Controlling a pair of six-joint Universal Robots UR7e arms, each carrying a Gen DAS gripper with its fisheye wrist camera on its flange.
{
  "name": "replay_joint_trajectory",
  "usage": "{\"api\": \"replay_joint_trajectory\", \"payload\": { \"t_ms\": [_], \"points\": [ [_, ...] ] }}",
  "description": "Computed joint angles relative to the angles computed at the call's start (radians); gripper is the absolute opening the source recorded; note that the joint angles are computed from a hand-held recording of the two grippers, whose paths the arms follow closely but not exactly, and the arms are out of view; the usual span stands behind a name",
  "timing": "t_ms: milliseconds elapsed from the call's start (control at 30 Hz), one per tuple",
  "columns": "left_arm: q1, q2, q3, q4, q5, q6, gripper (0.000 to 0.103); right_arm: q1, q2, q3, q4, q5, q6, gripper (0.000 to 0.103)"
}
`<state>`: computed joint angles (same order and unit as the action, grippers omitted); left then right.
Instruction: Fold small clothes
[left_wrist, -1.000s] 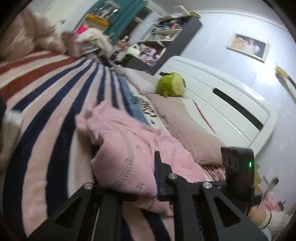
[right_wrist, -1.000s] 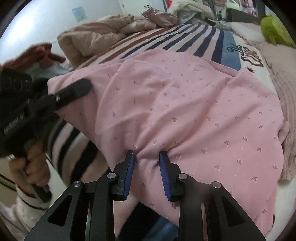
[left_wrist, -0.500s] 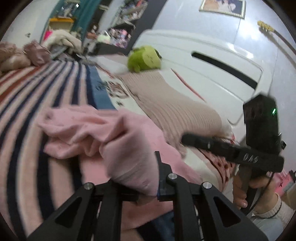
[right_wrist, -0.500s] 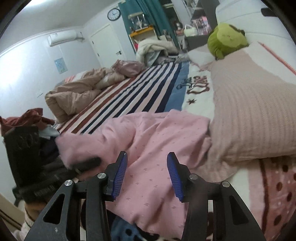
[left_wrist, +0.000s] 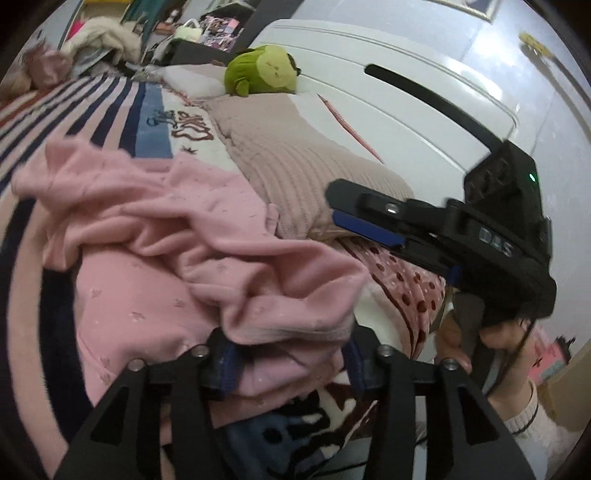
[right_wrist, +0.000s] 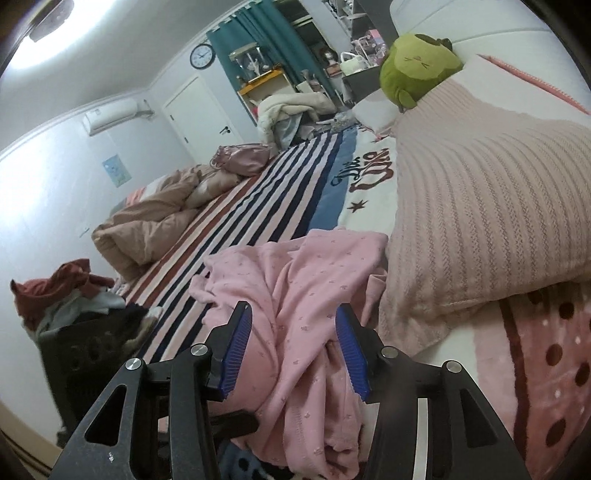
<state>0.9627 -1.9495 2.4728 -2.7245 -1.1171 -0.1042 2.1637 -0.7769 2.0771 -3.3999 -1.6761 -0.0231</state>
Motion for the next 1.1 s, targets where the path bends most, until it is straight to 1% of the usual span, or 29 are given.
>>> {"api": "replay_joint_trajectory", "payload": {
  "t_ms": [67,100,167,200,267,367,433,467,533,600,633,700,800,867,900,967,1000,1067,1100],
  "points": [
    [-0.032,-0.032,0.001,0.043,0.009,-0.001,0.05,0.0,0.0,-0.001,-0.001,0.001,-0.003,0.045],
    [-0.043,-0.043,0.0,0.057,0.011,-0.002,0.052,0.001,0.001,-0.002,-0.003,0.0,-0.004,0.046],
    [-0.074,-0.075,0.0,0.086,0.014,-0.007,0.053,0.0,0.001,-0.003,0.0,0.002,-0.001,0.05],
    [-0.088,-0.091,-0.001,0.101,0.024,-0.014,0.054,0.0,0.001,-0.005,0.005,0.004,0.003,0.05],
    [-0.119,-0.123,-0.008,0.149,0.061,-0.039,0.054,0.003,0.002,-0.012,0.019,0.009,0.004,0.05],
    [-0.166,-0.196,-0.014,0.241,0.105,-0.06,0.054,0.013,0.005,-0.021,0.028,0.009,-0.009,0.05],
    [-0.21,-0.247,-0.02,0.312,0.164,-0.089,0.055,0.02,0.006,-0.026,0.035,0.025,-0.027,0.053],
    [-0.228,-0.263,-0.023,0.341,0.198,-0.104,0.055,0.024,0.007,-0.029,0.041,0.036,-0.041,0.056],
    [-0.283,-0.328,-0.031,0.45,0.297,-0.163,0.055,0.034,0.01,-0.036,0.06,0.061,-0.078,0.058],
    [-0.307,-0.37,-0.038,0.521,0.372,-0.203,0.056,0.046,0.016,-0.048,0.099,0.094,-0.117,0.066],
    [-0.312,-0.389,-0.041,0.554,0.409,-0.226,0.058,0.054,0.02,-0.056,0.125,0.104,-0.132,0.068],
    [-0.293,-0.407,-0.043,0.578,0.452,-0.259,0.061,0.073,0.034,-0.079,0.187,0.108,-0.163,0.072],
    [-0.233,-0.399,-0.036,0.547,0.466,-0.275,0.061,0.102,0.068,-0.107,0.241,0.084,-0.195,0.078],
    [-0.191,-0.389,-0.027,0.534,0.475,-0.298,0.061,0.116,0.093,-0.125,0.273,0.065,-0.195,0.082],
    [-0.173,-0.38,-0.023,0.517,0.475,-0.296,0.061,0.119,0.103,-0.132,0.287,0.057,-0.194,0.082],
    [-0.147,-0.365,-0.015,0.505,0.488,-0.312,0.061,0.13,0.122,-0.143,0.301,0.016,-0.204,0.082],
    [-0.136,-0.357,-0.011,0.494,0.493,-0.316,0.061,0.143,0.135,-0.149,0.293,-0.029,-0.224,0.082],
    [-0.114,-0.346,-0.008,0.492,0.496,-0.332,0.061,0.152,0.143,-0.148,0.275,-0.068,-0.251,0.081],
    [-0.103,-0.339,-0.009,0.498,0.494,-0.346,0.061,0.152,0.143,-0.148,0.272,-0.074,-0.251,0.075]
  ]
}}
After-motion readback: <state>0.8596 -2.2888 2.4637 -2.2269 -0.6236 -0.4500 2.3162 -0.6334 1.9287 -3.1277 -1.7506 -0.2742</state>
